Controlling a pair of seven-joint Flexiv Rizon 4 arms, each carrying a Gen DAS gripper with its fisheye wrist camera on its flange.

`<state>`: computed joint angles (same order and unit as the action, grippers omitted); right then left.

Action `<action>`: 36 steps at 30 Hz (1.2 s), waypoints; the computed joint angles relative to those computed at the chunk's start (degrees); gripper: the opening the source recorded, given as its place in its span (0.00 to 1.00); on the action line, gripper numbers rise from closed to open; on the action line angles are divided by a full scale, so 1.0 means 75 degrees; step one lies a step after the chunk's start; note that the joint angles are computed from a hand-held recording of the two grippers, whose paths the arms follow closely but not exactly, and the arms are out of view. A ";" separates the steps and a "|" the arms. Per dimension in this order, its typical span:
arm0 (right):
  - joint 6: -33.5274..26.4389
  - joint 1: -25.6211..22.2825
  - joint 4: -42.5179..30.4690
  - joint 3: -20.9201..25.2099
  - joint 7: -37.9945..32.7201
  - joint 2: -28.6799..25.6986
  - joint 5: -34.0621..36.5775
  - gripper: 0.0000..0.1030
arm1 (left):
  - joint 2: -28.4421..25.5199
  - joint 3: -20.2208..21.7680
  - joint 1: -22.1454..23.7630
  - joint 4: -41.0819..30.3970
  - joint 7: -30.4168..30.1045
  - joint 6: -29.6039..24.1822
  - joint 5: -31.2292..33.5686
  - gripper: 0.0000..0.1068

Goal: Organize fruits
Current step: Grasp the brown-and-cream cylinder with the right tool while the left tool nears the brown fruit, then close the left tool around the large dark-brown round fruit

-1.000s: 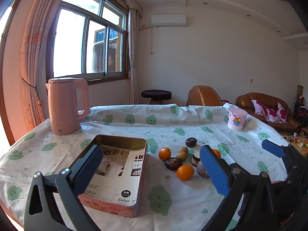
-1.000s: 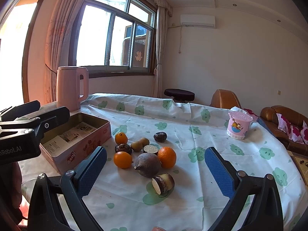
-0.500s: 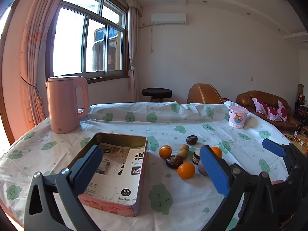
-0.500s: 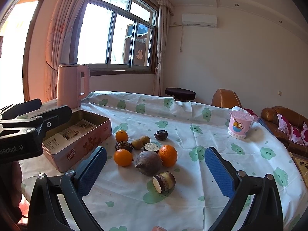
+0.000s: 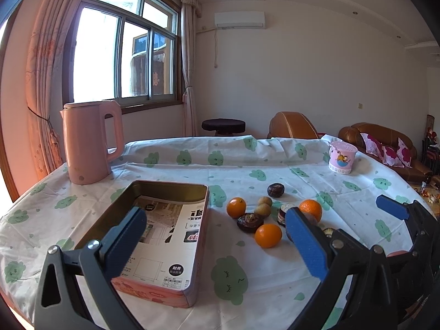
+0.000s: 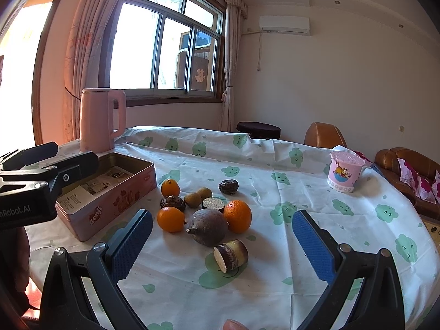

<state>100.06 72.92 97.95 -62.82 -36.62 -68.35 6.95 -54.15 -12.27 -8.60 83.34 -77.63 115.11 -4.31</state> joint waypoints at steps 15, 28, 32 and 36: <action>-0.0545 -0.1916 -0.0355 0.2659 -0.1090 0.1544 -0.1542 0.55 | -0.0455 -0.0507 0.0027 -0.0643 0.0564 -0.0884 0.0289 0.94; -0.0461 -0.2012 -0.0115 0.2376 -0.0641 0.1639 -0.1831 0.35 | -0.0855 -0.1055 -0.0148 -0.1587 0.1843 -0.2355 0.0005 0.73; -0.0669 -0.1866 0.0006 0.2013 -0.0350 0.1474 -0.1583 0.35 | -0.0970 -0.1179 -0.0276 -0.2010 0.2325 -0.3426 -0.0452 0.62; -0.0509 -0.1984 0.0005 0.2132 -0.0303 0.1512 -0.1532 0.35 | -0.1064 -0.0803 -0.0632 -0.2495 0.2515 -0.4401 -0.0982 0.59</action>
